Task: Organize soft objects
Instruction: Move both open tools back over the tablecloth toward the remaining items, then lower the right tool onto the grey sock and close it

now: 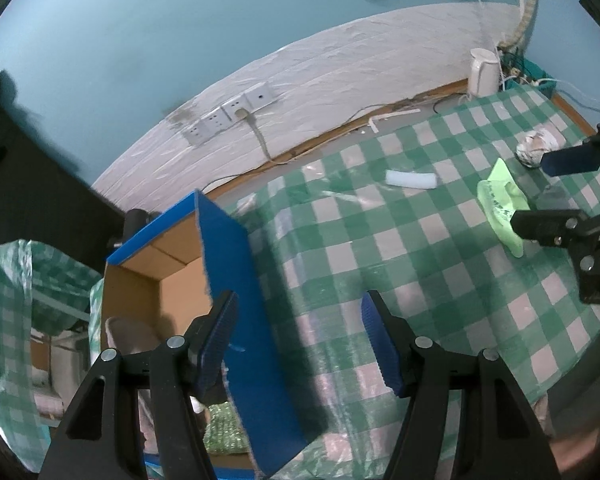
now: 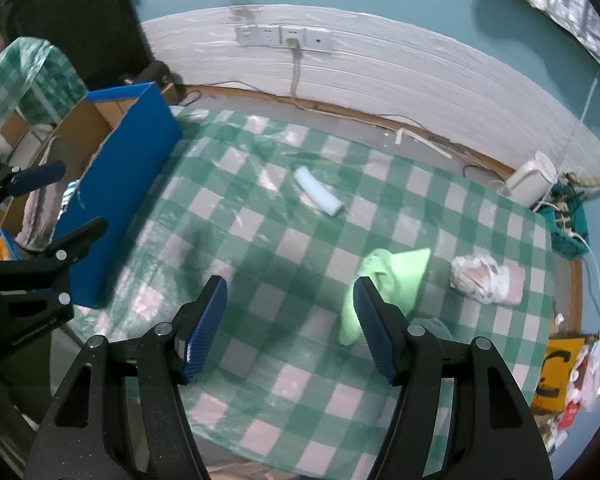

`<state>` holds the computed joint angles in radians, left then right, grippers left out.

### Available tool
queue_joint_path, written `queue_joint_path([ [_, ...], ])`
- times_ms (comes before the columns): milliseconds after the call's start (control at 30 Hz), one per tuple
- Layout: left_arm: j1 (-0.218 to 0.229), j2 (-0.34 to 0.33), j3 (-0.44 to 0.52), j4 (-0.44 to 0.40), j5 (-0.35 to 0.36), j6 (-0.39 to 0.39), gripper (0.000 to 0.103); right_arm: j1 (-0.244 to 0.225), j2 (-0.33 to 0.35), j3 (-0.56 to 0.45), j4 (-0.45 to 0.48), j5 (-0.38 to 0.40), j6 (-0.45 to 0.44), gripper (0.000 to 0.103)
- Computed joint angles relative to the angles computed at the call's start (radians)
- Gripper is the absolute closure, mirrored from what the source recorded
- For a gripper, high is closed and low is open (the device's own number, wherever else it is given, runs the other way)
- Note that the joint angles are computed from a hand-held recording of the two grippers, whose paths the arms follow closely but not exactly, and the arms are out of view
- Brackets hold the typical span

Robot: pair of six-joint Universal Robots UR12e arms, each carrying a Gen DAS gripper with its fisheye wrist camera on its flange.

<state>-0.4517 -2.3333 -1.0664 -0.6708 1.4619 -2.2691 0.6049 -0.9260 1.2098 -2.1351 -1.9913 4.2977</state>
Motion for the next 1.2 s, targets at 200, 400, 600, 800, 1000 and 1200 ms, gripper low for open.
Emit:
queue_joint_path([
  [200,-0.016,0.003,-0.014,-0.002,0.004,0.023,0.038,0.002,-0.033,0.058,-0.006,-0.007,0.043,0.037],
  [400,-0.031,-0.002,-0.009,-0.033,0.004,0.028,0.038,0.000,-0.060,0.108,-0.009,-0.007,0.082,0.036],
  [600,-0.050,-0.012,-0.005,-0.051,0.020,0.036,0.038,-0.011,-0.088,0.175,-0.029,0.020,0.128,0.036],
  [800,-0.073,-0.028,0.002,-0.056,0.039,0.056,0.038,-0.022,-0.109,0.233,-0.040,0.061,0.161,0.036],
  [1000,-0.089,-0.046,0.022,-0.088,0.046,0.062,0.038,-0.032,-0.120,0.274,-0.050,0.092,0.195,0.036],
  [1200,-0.103,-0.062,0.035,-0.108,0.057,0.072,0.038,-0.045,-0.123,0.306,-0.071,0.127,0.205,0.036],
])
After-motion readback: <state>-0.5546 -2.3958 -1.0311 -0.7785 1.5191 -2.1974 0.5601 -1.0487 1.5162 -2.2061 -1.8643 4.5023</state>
